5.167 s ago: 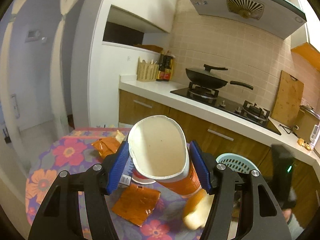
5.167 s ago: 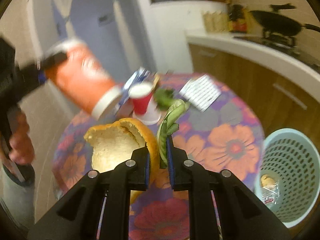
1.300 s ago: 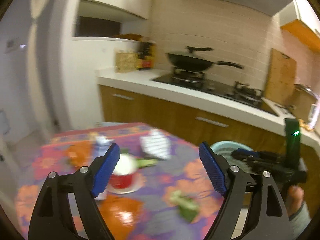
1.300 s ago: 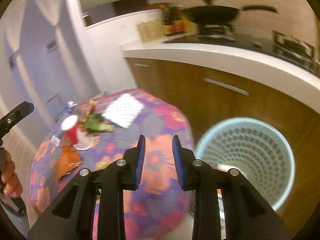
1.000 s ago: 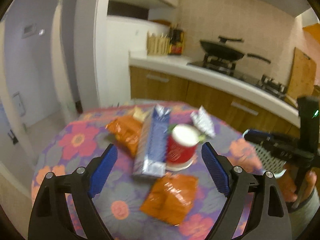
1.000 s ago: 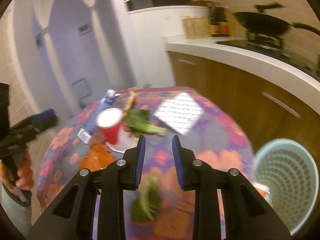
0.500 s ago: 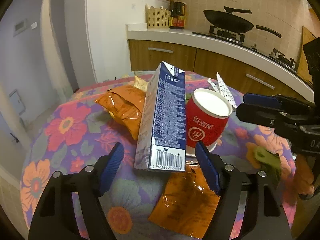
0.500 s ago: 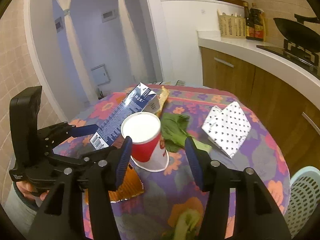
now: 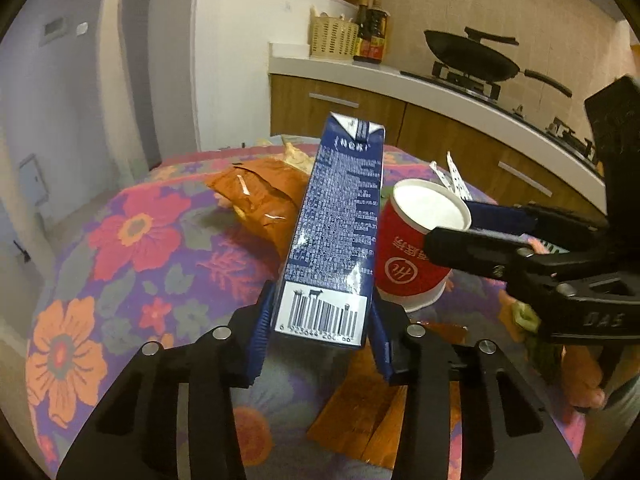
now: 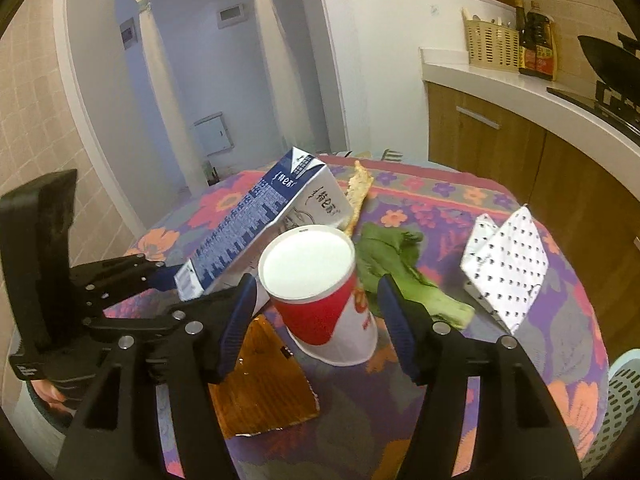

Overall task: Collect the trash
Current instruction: 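Grasp the blue milk carton with the left tool while the right tool grasps the red paper cup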

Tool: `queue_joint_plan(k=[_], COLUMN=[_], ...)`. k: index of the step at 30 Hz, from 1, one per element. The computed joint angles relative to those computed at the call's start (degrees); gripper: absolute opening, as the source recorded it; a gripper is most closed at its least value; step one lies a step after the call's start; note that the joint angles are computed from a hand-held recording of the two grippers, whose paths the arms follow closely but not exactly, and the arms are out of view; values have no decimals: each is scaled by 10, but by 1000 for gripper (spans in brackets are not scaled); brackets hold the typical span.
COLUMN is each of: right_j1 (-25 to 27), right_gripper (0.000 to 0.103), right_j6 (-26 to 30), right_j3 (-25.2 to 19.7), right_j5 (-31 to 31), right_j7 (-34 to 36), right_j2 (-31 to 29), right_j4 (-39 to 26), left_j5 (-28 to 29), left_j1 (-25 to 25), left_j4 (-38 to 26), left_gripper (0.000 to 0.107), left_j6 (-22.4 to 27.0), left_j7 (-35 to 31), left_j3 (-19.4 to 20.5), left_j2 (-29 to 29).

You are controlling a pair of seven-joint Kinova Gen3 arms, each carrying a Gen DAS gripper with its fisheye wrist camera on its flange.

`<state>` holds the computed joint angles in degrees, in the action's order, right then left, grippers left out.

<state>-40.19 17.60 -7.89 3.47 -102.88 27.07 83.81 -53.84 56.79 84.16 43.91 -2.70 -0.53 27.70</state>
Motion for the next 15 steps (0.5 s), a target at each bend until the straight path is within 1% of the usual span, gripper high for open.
queue_joint_plan(k=[3,5,8,10,11,12,13,15], right_j1=[-17,-16,-33,-47,-58,-61,-57,-63], right_gripper=[59,59,59,59,57,54,53,53], right_j6=[12,23,37,36,39,41,43,36], right_j3=[16,12,30,44,56,58,53,60], right_j5=[12,13,24,37,46,52,55,65], right_j7=[-8,-6,-23,-38,-49,-55,-53,-65], right_j2=[8,17,27,28,29,29,30,27], right_j4=[-14,-27,-42,-43,-45,-45,-47,-40], left_j5=[-25,-39,-59,-74,-79,-86,-92,-100], left_j1=[8,5,2,-2,-4,-5,-7,-10], left_j4=[43,60,78,93,96,97,99,99], left_gripper=[39,39,39,38,38,38,38,37], left_j6=[-31,-43,-42,-48,-45,-41,-40,-34], left_j7=[54,80,112,138,144,151,158,166], left_j3=[-13,-10,-2,4,8,12,16,24], left_j2=[-27,-39,-50,-58,-60,-61,-62,-64])
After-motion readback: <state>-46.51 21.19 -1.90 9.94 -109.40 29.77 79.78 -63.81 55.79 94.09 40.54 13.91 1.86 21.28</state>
